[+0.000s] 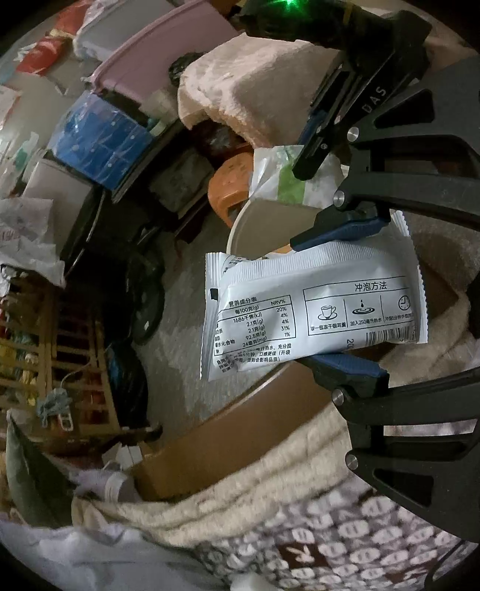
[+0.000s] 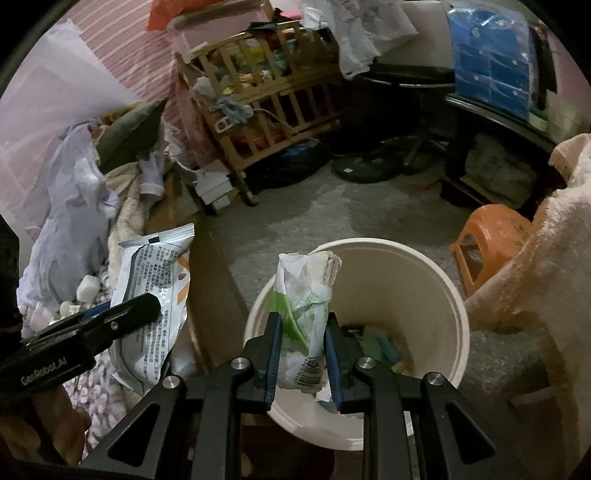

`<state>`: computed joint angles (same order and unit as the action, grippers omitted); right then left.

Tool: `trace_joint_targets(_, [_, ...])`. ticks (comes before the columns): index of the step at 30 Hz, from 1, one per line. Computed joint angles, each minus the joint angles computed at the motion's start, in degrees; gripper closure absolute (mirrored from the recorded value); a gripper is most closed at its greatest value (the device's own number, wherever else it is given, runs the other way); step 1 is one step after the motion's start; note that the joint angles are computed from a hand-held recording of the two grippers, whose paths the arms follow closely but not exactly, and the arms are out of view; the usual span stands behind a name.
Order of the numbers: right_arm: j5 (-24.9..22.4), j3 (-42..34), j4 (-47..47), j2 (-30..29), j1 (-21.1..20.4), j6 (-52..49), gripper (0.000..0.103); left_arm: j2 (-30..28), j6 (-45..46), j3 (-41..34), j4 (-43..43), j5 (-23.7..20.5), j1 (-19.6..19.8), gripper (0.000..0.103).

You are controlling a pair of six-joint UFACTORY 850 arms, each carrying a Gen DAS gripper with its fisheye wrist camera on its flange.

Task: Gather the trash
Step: 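Carry the white sachet and green-white packet over the white bucket, then open both grippers over the bucket to drop the packets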

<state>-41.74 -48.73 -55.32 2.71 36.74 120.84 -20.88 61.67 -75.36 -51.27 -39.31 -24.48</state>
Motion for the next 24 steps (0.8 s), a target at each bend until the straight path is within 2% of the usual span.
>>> trace_joint_targets(8, [0.1, 2.14, 0.99, 1.33, -1.11, 0.98, 0.082, -0.95, -0.08, -0.44, 0.2, -0.05, -1.83, 0.053])
trace_joint_targets(14, [-0.91, 2.58, 2.28, 1.5, -1.74, 0.18, 0.082, -1.62, 2.34, -1.01, -2.36, -2.53, -1.87, 0.051])
trace_joint_targets(15, [-1.28, 2.34, 2.82, 1.32, -1.86, -0.51, 0.079, -1.71, 2.74, -1.11, -2.71, -2.97, -1.84, 0.051])
trace_joint_targets(16, [-1.8, 2.17, 3.06, 1.2, -1.86, -0.72, 0.068, -1.69, 3.06, -1.1, -2.79, -3.17, -1.82, 0.05])
trace_joint_targets(17, [-2.23, 2.16, 2.72, 1.16, -1.66, -0.12, 0.063, -1.63, 3.29, -1.05, -2.81, -3.2, -1.8, 0.048])
trace_joint_targets(18, [-2.5, 2.31, 1.98, 1.29, -1.47, 0.92, 0.061, -1.58, 3.67, -0.96, -2.98, -3.21, -1.72, 0.044])
trace_joint_targets(24, [-1.32, 2.03, 2.81, 0.99, -1.61, 0.59, 0.061, -1.3, 3.18, -0.55, -2.4, -2.72, -1.16, 0.044])
